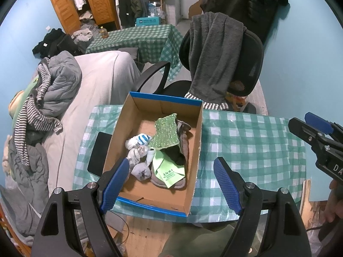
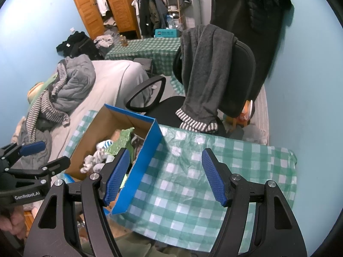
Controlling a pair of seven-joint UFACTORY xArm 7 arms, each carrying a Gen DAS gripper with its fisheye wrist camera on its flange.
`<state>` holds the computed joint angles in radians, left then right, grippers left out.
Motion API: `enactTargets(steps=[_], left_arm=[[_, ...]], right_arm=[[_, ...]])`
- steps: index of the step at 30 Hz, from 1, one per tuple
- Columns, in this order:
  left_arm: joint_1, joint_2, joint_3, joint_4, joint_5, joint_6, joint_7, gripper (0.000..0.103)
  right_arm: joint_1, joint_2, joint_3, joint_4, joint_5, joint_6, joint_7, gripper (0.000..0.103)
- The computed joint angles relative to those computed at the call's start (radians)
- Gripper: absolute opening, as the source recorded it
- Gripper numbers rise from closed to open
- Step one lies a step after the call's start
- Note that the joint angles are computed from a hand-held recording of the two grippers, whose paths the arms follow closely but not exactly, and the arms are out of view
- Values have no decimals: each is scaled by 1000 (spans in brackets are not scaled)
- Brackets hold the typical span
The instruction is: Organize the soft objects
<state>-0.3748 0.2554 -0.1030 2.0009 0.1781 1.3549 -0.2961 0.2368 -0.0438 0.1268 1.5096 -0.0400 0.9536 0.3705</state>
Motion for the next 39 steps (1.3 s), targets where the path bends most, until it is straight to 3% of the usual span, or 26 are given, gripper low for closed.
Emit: enactTargets(steps=[39], left_arm=[[-7, 4, -8, 19, -23, 10, 26, 82]], right_arm=[[-6, -30, 2, -30, -1, 4, 8, 69]])
